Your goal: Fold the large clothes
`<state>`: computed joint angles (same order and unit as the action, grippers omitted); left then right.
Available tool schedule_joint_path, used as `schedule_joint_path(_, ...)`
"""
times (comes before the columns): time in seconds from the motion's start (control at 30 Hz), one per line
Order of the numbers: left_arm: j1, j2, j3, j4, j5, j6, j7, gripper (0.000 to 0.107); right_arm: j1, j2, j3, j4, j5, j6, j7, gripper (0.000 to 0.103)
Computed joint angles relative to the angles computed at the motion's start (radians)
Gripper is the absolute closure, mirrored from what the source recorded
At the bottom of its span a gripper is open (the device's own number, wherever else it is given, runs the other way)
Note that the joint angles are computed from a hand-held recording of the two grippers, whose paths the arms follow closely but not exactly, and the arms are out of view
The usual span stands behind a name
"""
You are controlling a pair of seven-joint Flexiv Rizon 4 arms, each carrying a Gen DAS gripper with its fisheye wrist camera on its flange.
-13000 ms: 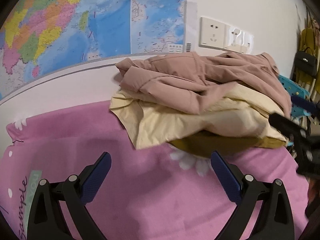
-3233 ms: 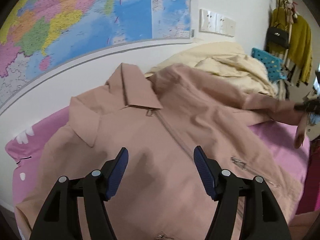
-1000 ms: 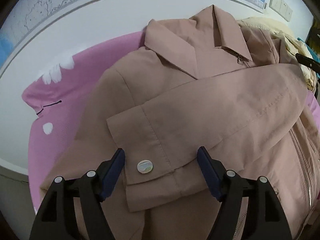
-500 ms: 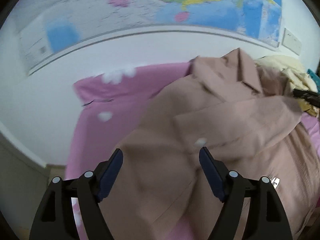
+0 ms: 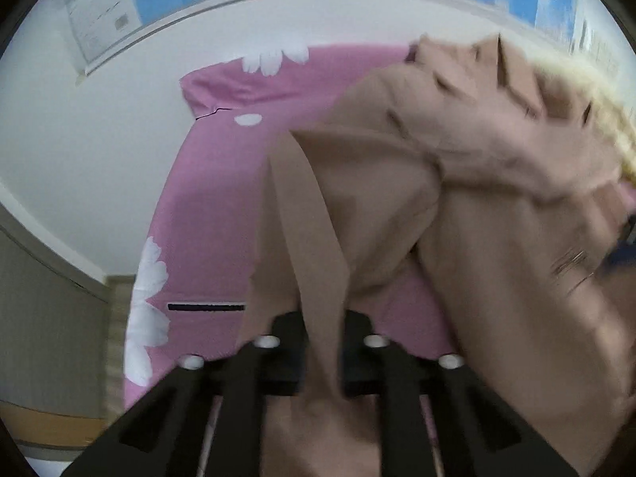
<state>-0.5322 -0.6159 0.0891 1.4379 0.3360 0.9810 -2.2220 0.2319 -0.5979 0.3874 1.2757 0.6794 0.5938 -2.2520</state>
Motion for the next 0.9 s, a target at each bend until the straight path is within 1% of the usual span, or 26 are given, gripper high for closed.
schedule_joint_path(0.03,0.013,0.008,-0.013,0.015,-0.017,0.030,-0.001,0.102,0.016,-0.019,0.004,-0.021,-0.002,-0.006,0.004,0.047)
schedule_joint_path(0.1,0.029,0.029,-0.030,0.041,-0.040,0.087,0.008,0.103,0.045,-0.060,0.025,-0.068,0.008,-0.032,0.018,0.037)
schedule_joint_path(0.17,0.036,0.038,-0.042,0.046,-0.066,0.102,0.027,0.103,0.087,-0.098,0.026,-0.108,0.000,-0.045,0.065,0.035)
schedule_joint_path(0.27,0.058,0.038,-0.075,0.046,-0.132,0.127,0.068,0.103,0.126,-0.146,0.032,-0.156,-0.008,-0.073,0.126,0.035)
schedule_joint_path(0.3,0.059,0.034,-0.078,0.035,-0.149,0.120,0.077,0.103,0.138,-0.161,0.038,-0.170,-0.005,-0.073,0.138,0.038)
schedule_joint_path(0.33,0.057,0.029,-0.077,0.026,-0.158,0.118,0.085,0.103,0.146,-0.161,0.038,-0.165,-0.006,-0.056,0.139,0.045)
schedule_joint_path(0.37,0.059,0.026,-0.082,0.019,-0.171,0.118,0.096,0.103,0.154,-0.163,0.040,-0.165,-0.009,-0.047,0.143,0.072)
schedule_joint_path(0.4,0.066,0.023,-0.094,0.015,-0.192,0.120,0.113,0.103,0.148,-0.170,0.049,-0.177,-0.005,-0.069,0.149,0.102)
schedule_joint_path(0.43,0.070,0.023,-0.100,0.014,-0.207,0.124,0.127,0.103,0.132,-0.170,0.063,-0.184,0.011,-0.088,0.141,0.101)
schedule_joint_path(0.5,0.065,0.027,-0.098,0.000,-0.225,0.127,0.137,0.102,0.094,-0.140,0.081,-0.170,0.050,-0.082,0.094,0.101)
schedule_joint_path(0.57,0.080,0.040,-0.115,0.012,-0.254,0.198,0.154,0.087,0.027,-0.106,0.101,-0.179,0.115,-0.111,0.057,0.101)
schedule_joint_path(0.6,0.099,0.048,-0.140,0.029,-0.276,0.250,0.173,0.063,-0.005,-0.080,0.099,-0.179,0.142,-0.115,0.042,0.101)
schedule_joint_path(0.63,0.136,0.060,-0.197,0.065,-0.319,0.367,0.228,0.047,-0.027,-0.056,0.091,-0.169,0.164,-0.108,0.029,0.101)
schedule_joint_path(0.67,0.168,0.065,-0.248,0.092,-0.347,0.463,0.278,0.041,-0.056,-0.032,0.079,-0.168,0.184,-0.108,0.025,0.102)
schedule_joint_path(0.7,0.180,0.069,-0.279,0.108,-0.382,0.549,0.324,0.035,-0.077,-0.010,0.060,-0.166,0.197,-0.100,0.036,0.102)
schedule_joint_path(0.73,0.177,0.071,-0.276,0.105,-0.370,0.580,0.314,0.035,-0.097,0.012,0.041,-0.159,0.202,-0.090,0.043,0.102)
schedule_joint_path(0.77,0.157,0.069,-0.255,0.098,-0.372,0.612,0.315,0.035,-0.106,0.029,0.018,-0.152,0.190,-0.084,0.046,0.102)
schedule_joint_path(0.8,0.118,0.060,-0.209,0.079,-0.369,0.628,0.313,0.035,-0.108,0.049,-0.008,-0.135,0.171,-0.059,0.055,0.102)
schedule_joint_path(0.83,0.058,0.045,-0.133,0.052,-0.371,0.614,0.297,0.035,-0.108,0.067,-0.041,-0.117,0.144,-0.020,0.086,0.102)
schedule_joint_path(0.87,0.009,0.029,-0.067,0.026,-0.377,0.582,0.284,0.035,-0.115,0.068,-0.061,-0.117,0.120,-0.025,0.112,0.101)
schedule_joint_path(0.9,-0.016,0.012,-0.035,0.002,-0.380,0.545,0.283,0.035,-0.120,0.061,-0.088,-0.123,0.075,-0.047,0.143,0.100)
